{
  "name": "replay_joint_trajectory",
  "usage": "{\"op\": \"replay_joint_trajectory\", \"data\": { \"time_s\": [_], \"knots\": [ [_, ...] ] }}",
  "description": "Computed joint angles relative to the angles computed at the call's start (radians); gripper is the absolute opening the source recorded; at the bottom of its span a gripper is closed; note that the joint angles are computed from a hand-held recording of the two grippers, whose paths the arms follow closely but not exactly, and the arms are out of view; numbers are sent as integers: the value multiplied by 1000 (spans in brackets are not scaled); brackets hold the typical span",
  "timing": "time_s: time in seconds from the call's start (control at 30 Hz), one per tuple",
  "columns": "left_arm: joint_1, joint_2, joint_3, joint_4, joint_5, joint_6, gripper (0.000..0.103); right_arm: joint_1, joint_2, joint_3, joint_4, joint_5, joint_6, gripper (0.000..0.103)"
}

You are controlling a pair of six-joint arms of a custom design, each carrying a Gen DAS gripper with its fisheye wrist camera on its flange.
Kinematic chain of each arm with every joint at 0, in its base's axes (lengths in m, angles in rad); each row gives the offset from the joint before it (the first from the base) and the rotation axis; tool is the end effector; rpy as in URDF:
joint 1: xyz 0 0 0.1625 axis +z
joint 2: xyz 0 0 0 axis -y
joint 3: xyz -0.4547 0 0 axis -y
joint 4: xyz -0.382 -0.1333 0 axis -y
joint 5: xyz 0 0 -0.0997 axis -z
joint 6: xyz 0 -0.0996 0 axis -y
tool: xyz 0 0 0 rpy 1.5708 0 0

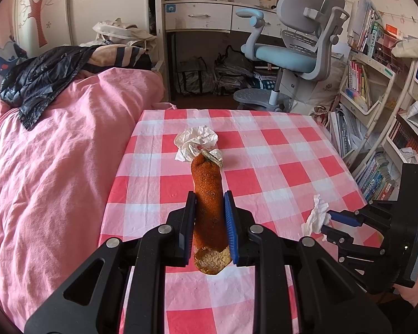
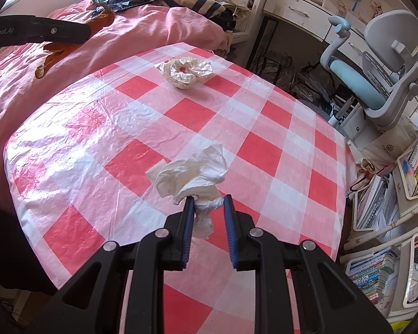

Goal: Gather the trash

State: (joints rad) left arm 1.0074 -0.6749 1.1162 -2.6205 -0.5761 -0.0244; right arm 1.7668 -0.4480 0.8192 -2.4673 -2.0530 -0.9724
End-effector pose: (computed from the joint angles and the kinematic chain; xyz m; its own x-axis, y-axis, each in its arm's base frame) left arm -0.2510 -0.8033 0.2959 -0.7270 -0.1312 -0.6740 0.4206 0.6907 -0.5882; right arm 0.2600 -0.8622 0.1945 -0.3758 -0.6699 0.6403 -0.8503 0.5239 0.0490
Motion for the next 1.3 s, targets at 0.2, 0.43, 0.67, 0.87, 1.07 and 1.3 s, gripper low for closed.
{"op": "replay_joint_trajectory", "data": {
  "time_s": [0.2,0.43,0.67,0.87,1.07,1.3],
  "knots": [
    [-1,2,-2,1,1,1,20,1,1,0,0,0,-1,22],
    [-2,4,-4,2,2,0,19,3,1,1,0,0,-1,22],
    [-2,6,-3,3,5,2,20,3,2,1,-1,0,-2,22],
    [-3,8,-5,4,6,2,20,4,2,0,1,-1,-1,22],
    [-3,10,-7,5,8,2,20,9,4,5,-1,-4,-9,22],
    [-4,12,-10,7,8,2,20,5,-2,13,-1,-4,-22,22]
  ]
}}
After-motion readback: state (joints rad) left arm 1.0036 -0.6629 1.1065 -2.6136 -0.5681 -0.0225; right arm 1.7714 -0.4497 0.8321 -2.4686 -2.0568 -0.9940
